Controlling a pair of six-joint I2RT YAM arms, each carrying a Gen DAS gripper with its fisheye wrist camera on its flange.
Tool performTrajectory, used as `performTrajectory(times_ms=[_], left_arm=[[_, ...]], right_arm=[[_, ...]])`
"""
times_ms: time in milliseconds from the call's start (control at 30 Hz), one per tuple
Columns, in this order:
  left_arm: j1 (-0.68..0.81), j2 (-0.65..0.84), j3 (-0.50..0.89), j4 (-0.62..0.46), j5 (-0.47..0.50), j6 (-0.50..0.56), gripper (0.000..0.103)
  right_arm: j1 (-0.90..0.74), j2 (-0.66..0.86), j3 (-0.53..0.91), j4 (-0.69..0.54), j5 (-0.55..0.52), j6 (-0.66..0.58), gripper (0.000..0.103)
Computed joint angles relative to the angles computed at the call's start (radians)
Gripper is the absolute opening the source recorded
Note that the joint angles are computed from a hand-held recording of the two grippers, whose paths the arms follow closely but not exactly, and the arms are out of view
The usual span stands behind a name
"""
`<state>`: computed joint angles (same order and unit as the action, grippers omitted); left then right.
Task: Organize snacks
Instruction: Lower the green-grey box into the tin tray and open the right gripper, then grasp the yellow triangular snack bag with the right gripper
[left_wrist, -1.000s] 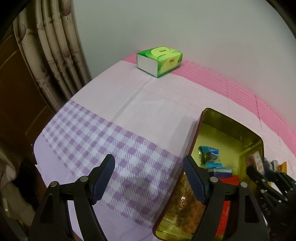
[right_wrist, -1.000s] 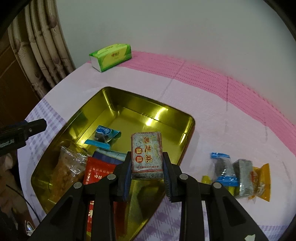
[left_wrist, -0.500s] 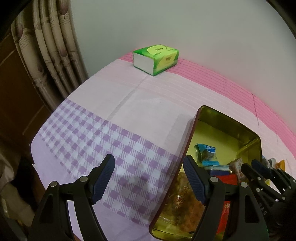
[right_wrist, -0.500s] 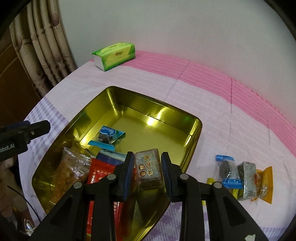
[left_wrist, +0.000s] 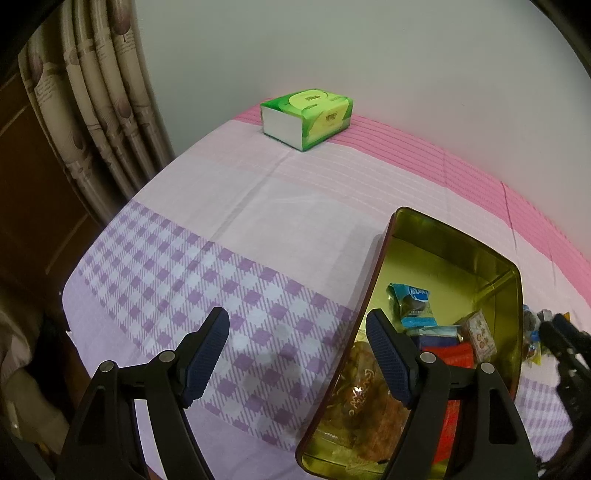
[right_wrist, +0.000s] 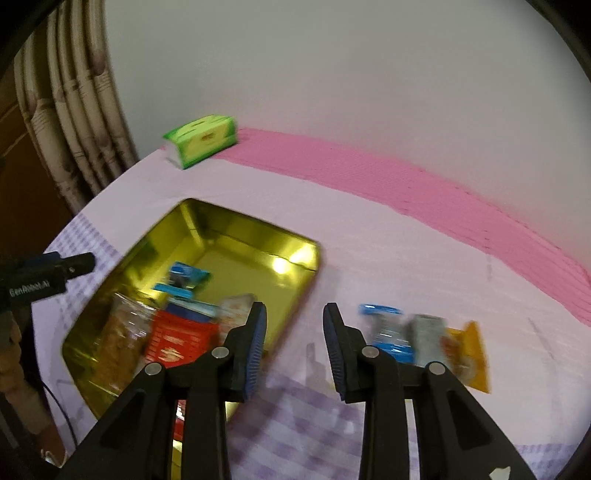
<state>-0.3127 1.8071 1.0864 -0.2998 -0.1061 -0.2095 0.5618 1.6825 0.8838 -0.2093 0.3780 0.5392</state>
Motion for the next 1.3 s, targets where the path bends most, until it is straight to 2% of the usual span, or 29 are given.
performTrajectory(times_ms=[267,433,667,1033,1167,1300], left_arm=[[-0.012,-0.002,-0.006,0.005,-0.013,0.013,0.077],[-0.022,0.002,-0.008,0.01,-0.024,0.023,0.077],[-0.039,0.001,-0.019,0.029,-0.035,0.049,0.077],[-0.088,-0.018,-0.054,0.096,-0.049,0.093,0.077],[-0.123,-0.013,-0.045,0.082,-0.056,0.09,0.077],[-0.168,-0.023,-0.038,0.066,-0.068,0.088,0.077]], right_arm=[[-0.181,-0.19,-0.194,-0.016,-0.016,0.002,0.034],[-0.289,-0.235,-0.262,0.003,-0.045,-0.034,0.036],[-0.364,-0.189,-0.306,0.078,-0.103,-0.085,0.037],[-0.439,-0.013,-0.28,0.228,-0.151,-0.165,0.036],[-0.483,0.027,-0.282,0.278,-0.195,-0.183,0.036],[-0.478,0.022,-0.314,0.329,-0.181,-0.199,0.035]])
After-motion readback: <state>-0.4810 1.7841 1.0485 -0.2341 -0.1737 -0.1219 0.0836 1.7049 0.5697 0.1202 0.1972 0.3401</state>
